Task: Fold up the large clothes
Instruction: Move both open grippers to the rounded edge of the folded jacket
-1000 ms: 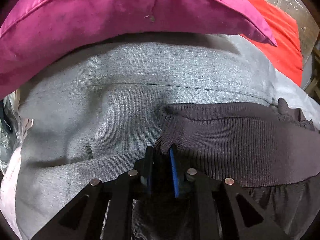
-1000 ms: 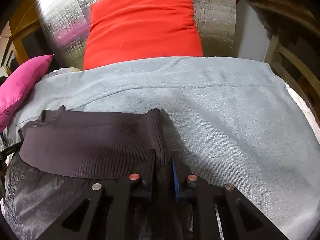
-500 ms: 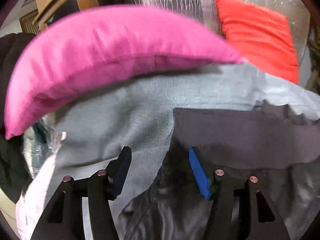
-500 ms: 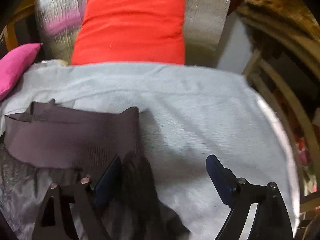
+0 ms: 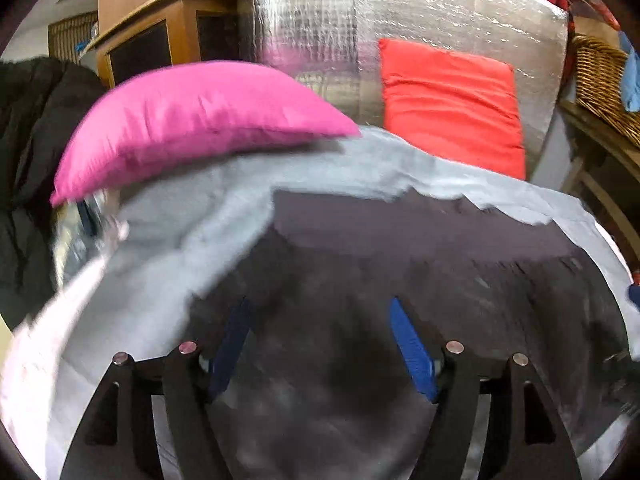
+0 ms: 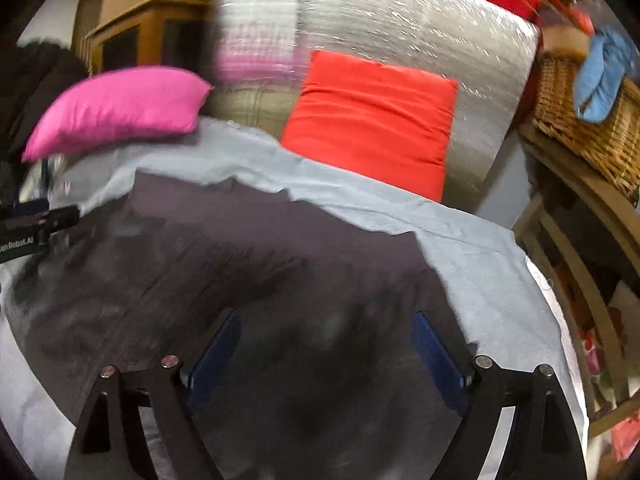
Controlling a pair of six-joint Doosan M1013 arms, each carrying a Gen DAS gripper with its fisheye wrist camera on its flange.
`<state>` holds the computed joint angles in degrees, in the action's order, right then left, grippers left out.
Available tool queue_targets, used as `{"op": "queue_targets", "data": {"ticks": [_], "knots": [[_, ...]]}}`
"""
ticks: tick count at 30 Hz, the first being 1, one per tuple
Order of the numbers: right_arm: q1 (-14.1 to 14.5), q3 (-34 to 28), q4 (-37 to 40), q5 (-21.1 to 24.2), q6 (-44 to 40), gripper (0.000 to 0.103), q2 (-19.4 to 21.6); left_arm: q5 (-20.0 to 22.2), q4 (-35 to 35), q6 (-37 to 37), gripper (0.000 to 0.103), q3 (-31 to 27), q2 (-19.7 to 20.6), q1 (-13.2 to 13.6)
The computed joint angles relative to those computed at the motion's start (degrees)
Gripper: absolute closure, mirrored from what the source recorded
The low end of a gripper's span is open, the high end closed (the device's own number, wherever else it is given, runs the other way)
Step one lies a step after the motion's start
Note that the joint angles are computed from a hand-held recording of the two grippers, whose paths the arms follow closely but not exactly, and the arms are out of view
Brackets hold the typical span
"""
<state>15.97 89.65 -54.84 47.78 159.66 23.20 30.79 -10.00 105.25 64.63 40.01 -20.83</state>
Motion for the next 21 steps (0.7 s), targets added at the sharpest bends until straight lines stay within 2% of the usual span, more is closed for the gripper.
{"op": "queue_targets", "data": {"ticks": [3,7,11,16,21], "knots": [[0.62,-0.36,3.40,1.56,-1.56,0.014,2.26,0.86,4.12,-1.93,0.031,1.16,0.75,-1.04],[-0.77,0.45,6.86,0.78,-0.43,0.007,2.73,-0.67,7.17,-3.50,0.026,1.93,1.66,-1.37],[-1.49,-0.34,8.81,1.73,-1.87,0.001,3.48,1.93,6.83,-3.70,0.025,0.26,2.71,-1.26],[-1.32,-0.06,8.15,2.11,-0.69,0.001,3.56,0.63,8.31,-4.13,0.024,1.00,2.51,-1.44],[-1.42,-0.32,9.74,2.40,-1.86,0.001,3.50,1.11,8.99,-4.56,0.024,0.59,2.69,-1.51]]}}
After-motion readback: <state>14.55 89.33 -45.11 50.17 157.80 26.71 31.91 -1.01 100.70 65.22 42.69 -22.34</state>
